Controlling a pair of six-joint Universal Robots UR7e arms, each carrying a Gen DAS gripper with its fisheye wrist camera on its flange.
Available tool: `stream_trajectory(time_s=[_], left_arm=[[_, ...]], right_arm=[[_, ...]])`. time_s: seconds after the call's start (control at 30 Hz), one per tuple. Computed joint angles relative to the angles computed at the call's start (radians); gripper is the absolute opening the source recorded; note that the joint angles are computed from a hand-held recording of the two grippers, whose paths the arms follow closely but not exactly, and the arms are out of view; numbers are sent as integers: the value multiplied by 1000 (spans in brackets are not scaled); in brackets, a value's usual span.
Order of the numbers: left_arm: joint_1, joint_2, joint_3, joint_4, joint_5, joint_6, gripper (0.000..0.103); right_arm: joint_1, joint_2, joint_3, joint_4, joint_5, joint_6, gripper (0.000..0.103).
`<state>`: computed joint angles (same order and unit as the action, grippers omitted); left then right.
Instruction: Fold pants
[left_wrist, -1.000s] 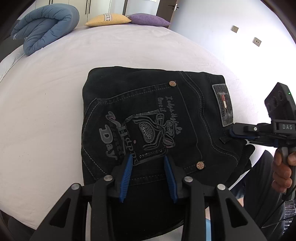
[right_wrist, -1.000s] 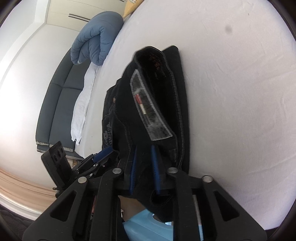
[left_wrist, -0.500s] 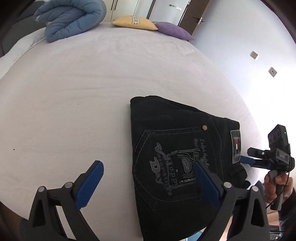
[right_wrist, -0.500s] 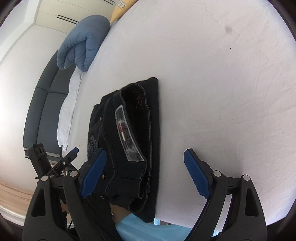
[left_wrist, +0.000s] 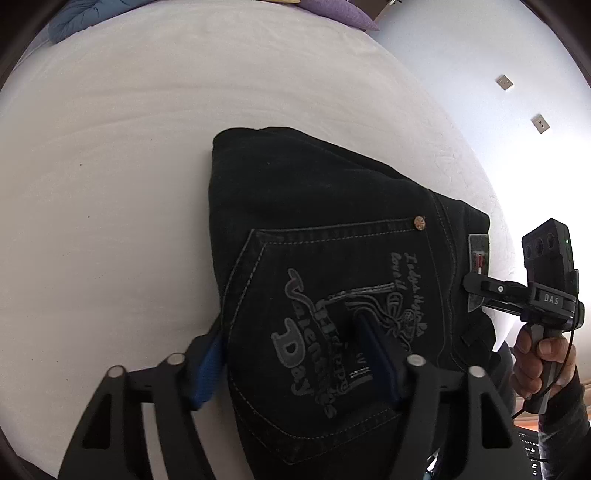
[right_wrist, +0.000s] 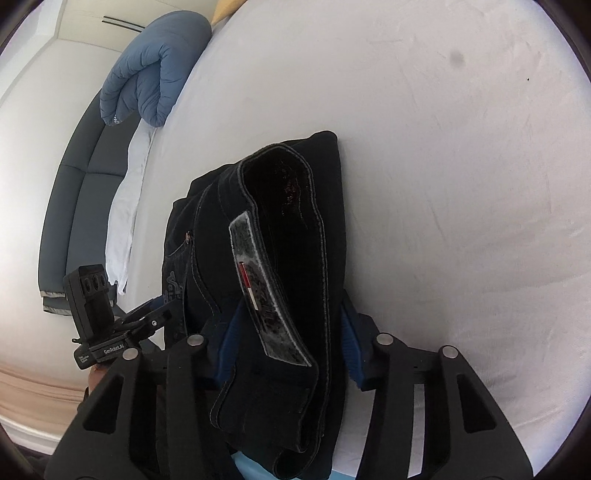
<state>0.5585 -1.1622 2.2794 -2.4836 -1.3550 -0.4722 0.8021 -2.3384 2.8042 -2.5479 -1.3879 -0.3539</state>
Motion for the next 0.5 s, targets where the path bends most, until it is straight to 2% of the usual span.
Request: stream_trajectory(time_s=[0.03,0.1,0.17,0.27,0.43,0.5], left_arm=[[-5,2,-5,16,12,-3,59],[-2,2,-10,25,8,-2,51],[6,-11,-8,19,-7,-11,36],[8,-27,-3,4,-26,-18,22],[-50,-62,8,6,11,-32,18],[-46,-36,-17,-25,11,-29,18]], right_arm=[[8,7,1,-10,-11,1,35],[35,17,2,-32,-32,6,27],[89,45,-1,-74,-74,25,22],[176,79,-3,-134,-141,45,18],[257,39,-22,-107,-171,59,14],[297,17,-40,-84,-179,67,14]])
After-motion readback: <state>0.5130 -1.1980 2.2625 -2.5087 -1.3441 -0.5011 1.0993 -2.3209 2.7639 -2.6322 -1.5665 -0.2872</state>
